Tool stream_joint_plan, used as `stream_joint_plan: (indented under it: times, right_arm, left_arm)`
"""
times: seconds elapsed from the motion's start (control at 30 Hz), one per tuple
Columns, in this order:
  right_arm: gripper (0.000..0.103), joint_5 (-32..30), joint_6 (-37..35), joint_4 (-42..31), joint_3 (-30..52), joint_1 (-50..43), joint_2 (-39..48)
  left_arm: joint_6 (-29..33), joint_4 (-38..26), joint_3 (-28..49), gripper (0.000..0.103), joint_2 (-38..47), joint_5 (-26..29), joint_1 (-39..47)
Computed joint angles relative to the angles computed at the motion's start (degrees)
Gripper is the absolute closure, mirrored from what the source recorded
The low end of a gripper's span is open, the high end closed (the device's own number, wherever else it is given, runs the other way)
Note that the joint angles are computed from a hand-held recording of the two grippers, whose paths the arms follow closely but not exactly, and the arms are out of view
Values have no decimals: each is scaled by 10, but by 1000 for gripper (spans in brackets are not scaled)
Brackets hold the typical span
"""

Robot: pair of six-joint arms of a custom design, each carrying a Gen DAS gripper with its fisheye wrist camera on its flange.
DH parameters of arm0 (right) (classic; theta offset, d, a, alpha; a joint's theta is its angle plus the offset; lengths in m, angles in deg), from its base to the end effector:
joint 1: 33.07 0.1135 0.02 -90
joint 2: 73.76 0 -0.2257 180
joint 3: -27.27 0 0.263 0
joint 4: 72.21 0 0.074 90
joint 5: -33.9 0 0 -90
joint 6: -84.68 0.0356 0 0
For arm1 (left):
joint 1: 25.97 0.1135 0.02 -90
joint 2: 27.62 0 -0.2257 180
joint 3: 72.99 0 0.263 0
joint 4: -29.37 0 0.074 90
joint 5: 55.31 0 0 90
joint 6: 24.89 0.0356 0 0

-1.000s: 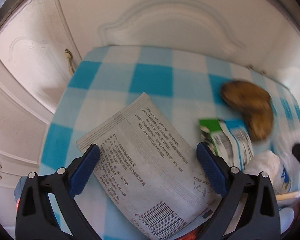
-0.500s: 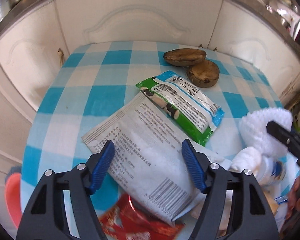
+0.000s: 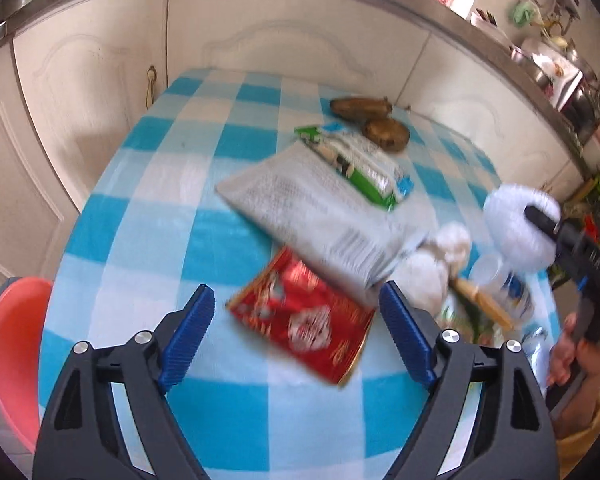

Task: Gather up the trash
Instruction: 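Grasp the red snack wrapper with the left tool while the right tool holds the foam net, then carry both items to the red bucket and open both tools over it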

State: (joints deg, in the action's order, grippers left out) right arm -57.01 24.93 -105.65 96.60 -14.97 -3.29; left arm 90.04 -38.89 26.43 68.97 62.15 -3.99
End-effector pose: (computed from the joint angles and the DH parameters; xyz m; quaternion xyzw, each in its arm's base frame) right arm 0.2828 0.0930 0.2588 0.0900 0.8807 0.1968 0.4213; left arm 0.3330 0.1167 0.2547 0.0749 0.9476 -0.1305 0.2819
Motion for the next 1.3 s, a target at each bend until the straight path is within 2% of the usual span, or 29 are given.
stream_joint_plan:
  times: [0.07,0.1,0.23,0.4,0.53,0.57,0.97,1.3]
  right_arm:
    - [57,8,4,-6,-6,5,-13]
    - [57,8,6,-7,-7,6,-18]
    - [57,29,11,-21,-12,21,-41]
    - [57,45,19,-41,-14,36,-72]
    - [57,54,25,-57,-9,47,-89]
    - [57,58,27,-60,-6,52,-90]
    - [57,90,44,-77,40,135,-47]
    - [57,92,54,-69,109,202,33]
  left_arm:
    - [27,3,-22,17,-7,-12,-1]
    - [29,26,-44,16,-23,-16,-4]
    - [5,52,-57,12,-21,-19,-18]
    - [17,138,-119,12,-53,-104,-67]
    - [20,143,-128,19,-60,-99,-64]
    - [18,148,-133,28,-66,-97,-62]
    - [3,104,-123,30,-76,0,12]
    - [47,41,-75,30,-69,87,149]
